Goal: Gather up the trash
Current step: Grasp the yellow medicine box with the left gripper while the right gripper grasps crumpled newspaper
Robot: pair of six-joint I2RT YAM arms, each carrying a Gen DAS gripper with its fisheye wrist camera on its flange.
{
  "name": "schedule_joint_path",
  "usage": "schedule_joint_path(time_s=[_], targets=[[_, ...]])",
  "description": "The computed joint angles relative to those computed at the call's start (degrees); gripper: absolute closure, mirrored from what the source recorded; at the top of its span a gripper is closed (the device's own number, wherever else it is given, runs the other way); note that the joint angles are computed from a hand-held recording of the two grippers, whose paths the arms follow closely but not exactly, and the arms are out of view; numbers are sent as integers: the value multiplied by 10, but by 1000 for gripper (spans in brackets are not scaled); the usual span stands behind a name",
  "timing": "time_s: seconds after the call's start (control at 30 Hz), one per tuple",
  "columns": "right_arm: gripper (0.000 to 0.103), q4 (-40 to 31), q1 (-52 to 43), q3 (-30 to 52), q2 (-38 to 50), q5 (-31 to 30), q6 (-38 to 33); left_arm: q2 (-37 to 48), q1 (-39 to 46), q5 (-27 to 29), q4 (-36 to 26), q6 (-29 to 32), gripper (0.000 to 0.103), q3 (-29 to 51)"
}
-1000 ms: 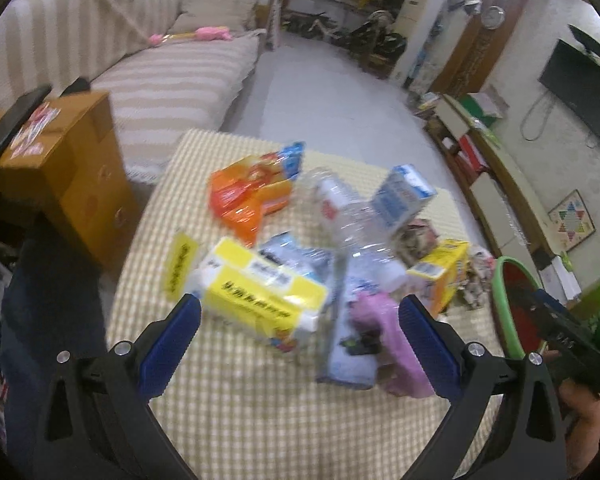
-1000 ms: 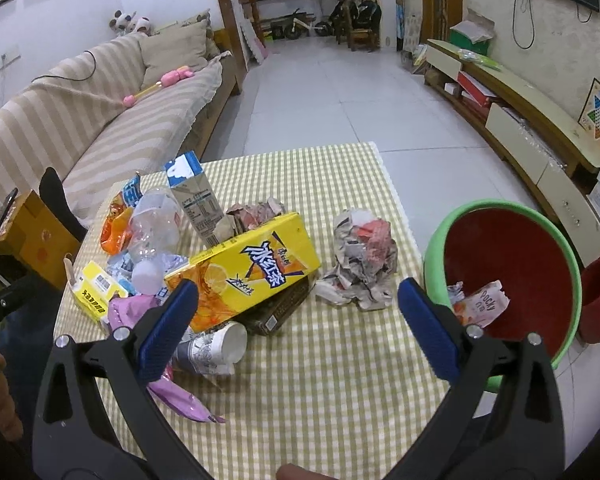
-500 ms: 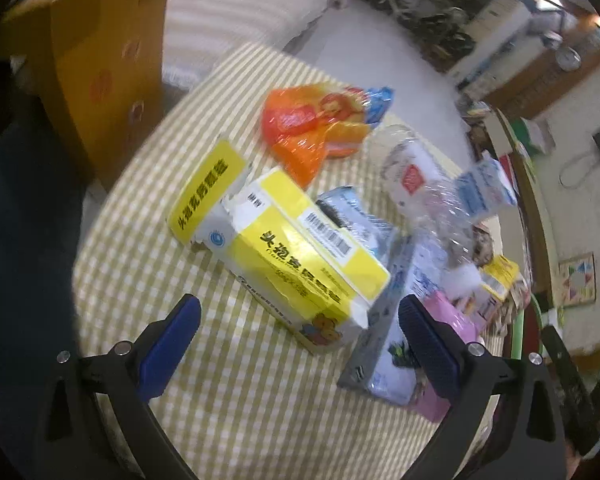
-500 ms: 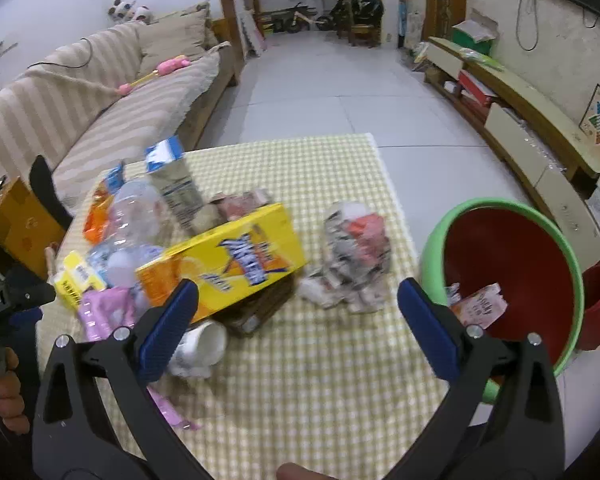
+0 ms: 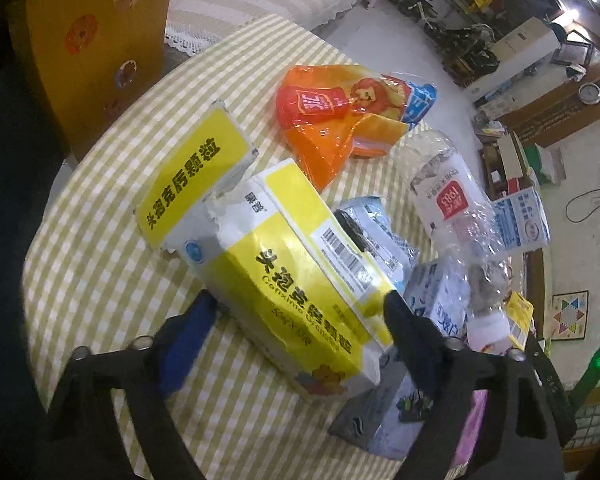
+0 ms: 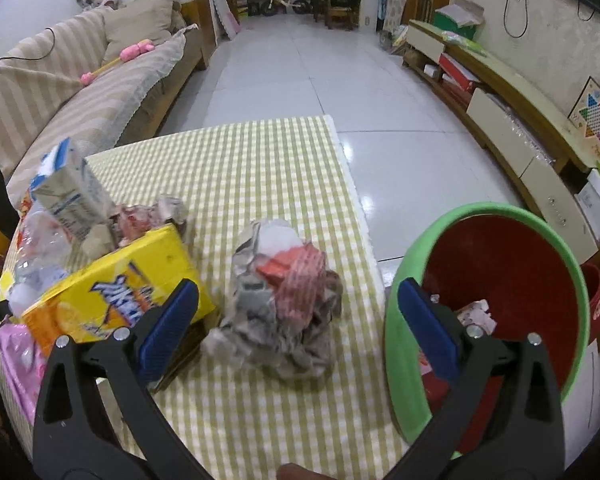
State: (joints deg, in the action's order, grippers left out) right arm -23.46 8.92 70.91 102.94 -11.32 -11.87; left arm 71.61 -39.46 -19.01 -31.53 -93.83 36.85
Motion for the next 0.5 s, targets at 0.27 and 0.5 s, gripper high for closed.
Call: schedule_joint_path(time_s=[0.27,0.5], targets=[[21,-24,6,36,46,0,-20,0,26,-1,28,11,36,-8],[47,-31,14,29,43,-1,-34,26,66,28,64,59,48,4]])
